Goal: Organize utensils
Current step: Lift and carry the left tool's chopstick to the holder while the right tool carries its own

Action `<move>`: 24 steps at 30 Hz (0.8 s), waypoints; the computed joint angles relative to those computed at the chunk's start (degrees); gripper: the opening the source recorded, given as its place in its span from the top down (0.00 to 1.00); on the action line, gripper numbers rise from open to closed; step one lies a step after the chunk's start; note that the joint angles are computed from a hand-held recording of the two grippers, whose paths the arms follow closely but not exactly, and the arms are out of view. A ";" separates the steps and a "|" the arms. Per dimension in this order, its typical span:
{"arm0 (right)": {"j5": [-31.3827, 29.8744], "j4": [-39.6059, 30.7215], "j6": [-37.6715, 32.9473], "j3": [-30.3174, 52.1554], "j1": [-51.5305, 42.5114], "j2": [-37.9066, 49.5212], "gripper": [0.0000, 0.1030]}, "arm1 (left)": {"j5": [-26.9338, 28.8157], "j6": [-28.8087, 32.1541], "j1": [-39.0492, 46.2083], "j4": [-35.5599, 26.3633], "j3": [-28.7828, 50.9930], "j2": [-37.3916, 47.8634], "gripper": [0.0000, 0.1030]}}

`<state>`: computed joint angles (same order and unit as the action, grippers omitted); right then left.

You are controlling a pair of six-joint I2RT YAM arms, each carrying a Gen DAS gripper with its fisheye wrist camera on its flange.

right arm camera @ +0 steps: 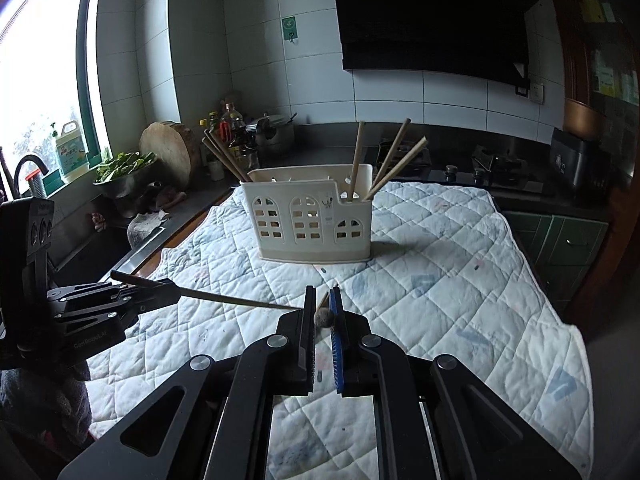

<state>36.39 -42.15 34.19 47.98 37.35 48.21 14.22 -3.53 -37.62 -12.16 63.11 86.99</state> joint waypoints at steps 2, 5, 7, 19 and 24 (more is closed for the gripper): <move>-3.20 0.03 -4.78 3.83 -4.07 1.48 0.93 | 0.72 0.48 0.49 -1.58 2.68 0.46 0.94; -5.51 -0.40 -10.51 10.45 -8.41 4.64 0.93 | 1.38 1.38 1.07 -4.15 7.44 1.71 0.95; -7.33 -0.44 -13.40 14.91 -11.00 6.86 0.93 | 1.11 2.28 1.26 -5.64 10.40 2.38 0.95; -12.20 6.22 -23.75 33.08 -20.75 21.08 0.93 | 1.08 1.51 4.83 -12.02 33.90 10.24 0.95; -12.70 12.27 -26.39 34.24 -24.06 25.84 0.93 | -0.23 0.42 5.94 -11.53 40.65 14.40 0.95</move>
<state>23.69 -29.88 7.80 82.22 13.29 74.04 13.99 -3.11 -31.68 -23.70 103.76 101.39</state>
